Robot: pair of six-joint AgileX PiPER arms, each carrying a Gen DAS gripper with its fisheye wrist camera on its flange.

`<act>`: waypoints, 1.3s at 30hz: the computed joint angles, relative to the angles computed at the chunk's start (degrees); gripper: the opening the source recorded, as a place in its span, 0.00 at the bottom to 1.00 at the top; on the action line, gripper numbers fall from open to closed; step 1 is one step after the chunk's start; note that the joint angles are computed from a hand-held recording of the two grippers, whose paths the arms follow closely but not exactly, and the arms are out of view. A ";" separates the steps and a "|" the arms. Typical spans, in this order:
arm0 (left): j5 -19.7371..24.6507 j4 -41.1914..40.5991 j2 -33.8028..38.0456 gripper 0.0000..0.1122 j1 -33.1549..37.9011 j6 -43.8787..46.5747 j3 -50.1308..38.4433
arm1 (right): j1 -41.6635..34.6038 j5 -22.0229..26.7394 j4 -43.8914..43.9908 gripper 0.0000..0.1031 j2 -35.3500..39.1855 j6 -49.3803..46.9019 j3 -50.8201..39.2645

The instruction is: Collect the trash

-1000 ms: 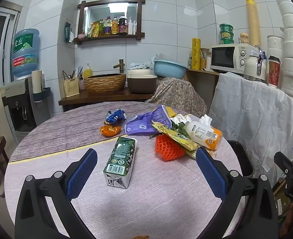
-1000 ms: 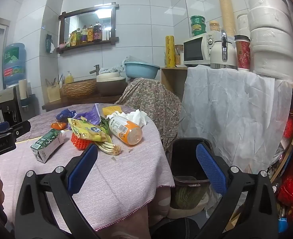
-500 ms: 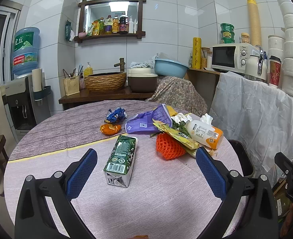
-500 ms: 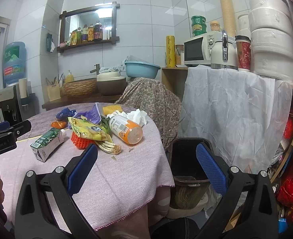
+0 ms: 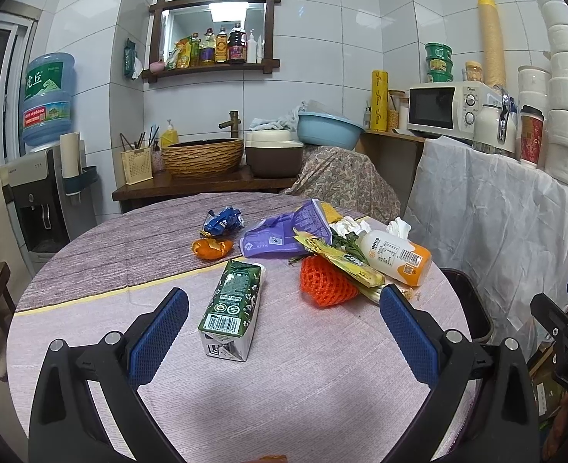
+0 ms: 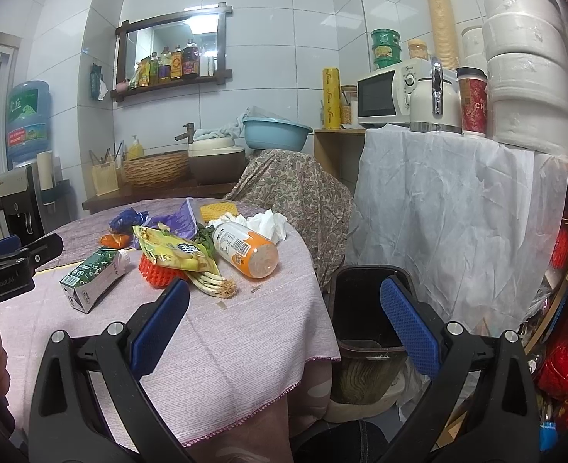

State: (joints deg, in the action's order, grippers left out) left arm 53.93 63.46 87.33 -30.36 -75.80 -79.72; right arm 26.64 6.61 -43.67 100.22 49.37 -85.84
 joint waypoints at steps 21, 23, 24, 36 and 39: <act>0.18 0.09 0.22 0.87 -0.39 -0.40 0.10 | 0.63 0.46 -2.37 0.95 0.07 2.10 0.02; 0.07 0.04 0.17 0.87 -0.34 -0.35 0.12 | 0.61 0.45 -1.89 0.95 0.08 1.64 0.00; 0.11 0.10 0.22 0.87 -0.41 -0.45 0.14 | 0.63 0.45 -1.67 0.95 0.08 1.44 0.01; -0.06 0.11 0.14 0.87 -0.22 -0.65 0.36 | 0.74 0.56 -3.23 0.95 0.10 2.97 0.01; -0.02 0.18 0.17 0.87 -0.25 -0.79 0.41 | 0.72 0.51 -3.06 0.95 0.09 2.83 0.03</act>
State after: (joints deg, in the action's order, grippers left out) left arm 53.91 63.64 87.50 -30.61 -76.59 -79.31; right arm 27.36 7.12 -46.73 100.32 52.20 -85.80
